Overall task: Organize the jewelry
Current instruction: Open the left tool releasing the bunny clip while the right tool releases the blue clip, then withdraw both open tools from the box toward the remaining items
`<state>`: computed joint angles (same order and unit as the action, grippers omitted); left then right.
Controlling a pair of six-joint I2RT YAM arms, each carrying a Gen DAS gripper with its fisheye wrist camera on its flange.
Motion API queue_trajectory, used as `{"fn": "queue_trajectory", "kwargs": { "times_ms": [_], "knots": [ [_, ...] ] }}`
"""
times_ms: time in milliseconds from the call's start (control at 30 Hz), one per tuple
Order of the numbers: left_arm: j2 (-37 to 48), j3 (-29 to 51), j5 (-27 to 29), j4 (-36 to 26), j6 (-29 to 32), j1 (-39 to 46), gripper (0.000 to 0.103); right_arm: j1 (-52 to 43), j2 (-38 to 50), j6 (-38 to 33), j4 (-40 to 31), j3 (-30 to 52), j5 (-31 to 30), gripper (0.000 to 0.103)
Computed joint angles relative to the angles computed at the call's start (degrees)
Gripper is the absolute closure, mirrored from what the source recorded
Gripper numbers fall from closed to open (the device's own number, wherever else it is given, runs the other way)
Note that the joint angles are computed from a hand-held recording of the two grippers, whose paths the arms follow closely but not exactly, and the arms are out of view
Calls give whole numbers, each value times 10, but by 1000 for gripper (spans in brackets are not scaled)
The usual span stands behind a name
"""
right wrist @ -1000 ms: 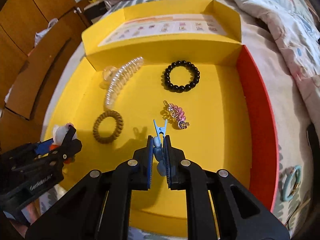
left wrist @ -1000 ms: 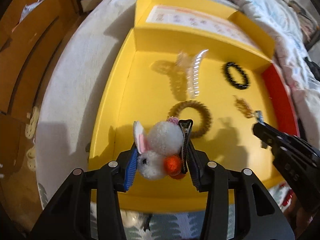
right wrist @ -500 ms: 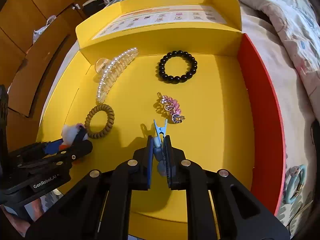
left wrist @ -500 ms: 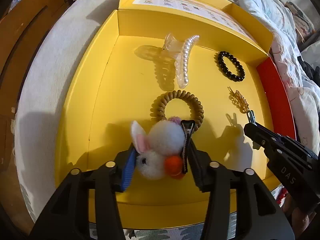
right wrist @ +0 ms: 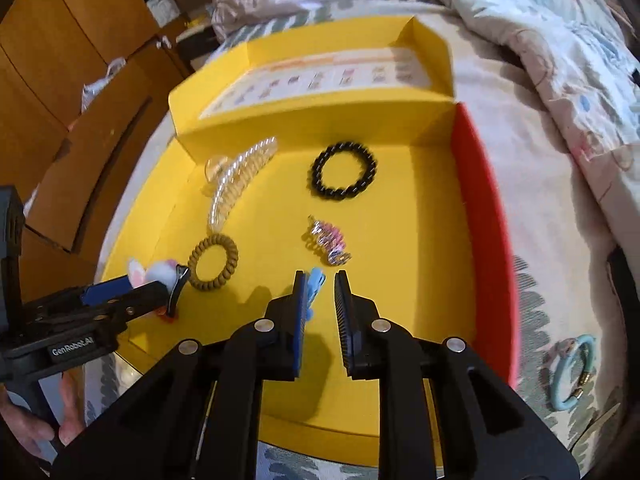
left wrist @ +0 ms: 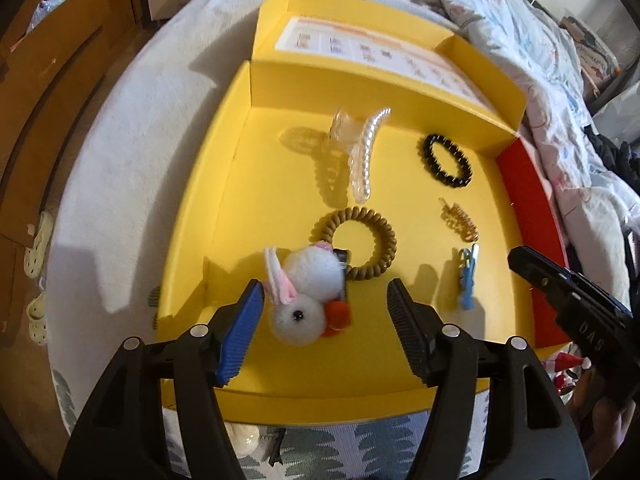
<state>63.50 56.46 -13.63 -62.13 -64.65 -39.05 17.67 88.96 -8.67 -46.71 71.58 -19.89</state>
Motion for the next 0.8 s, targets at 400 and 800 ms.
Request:
{"fn": "queue_trajectory", "kwargs": {
  "times_ms": [400, 800],
  "knots": [
    [-45, -29, 33, 57, 54, 32, 34, -57, -49, -14, 1, -41, -29, 82],
    [52, 49, -52, 51, 91, -66, 27, -46, -52, -9, 8, -50, -27, 82]
  ]
}}
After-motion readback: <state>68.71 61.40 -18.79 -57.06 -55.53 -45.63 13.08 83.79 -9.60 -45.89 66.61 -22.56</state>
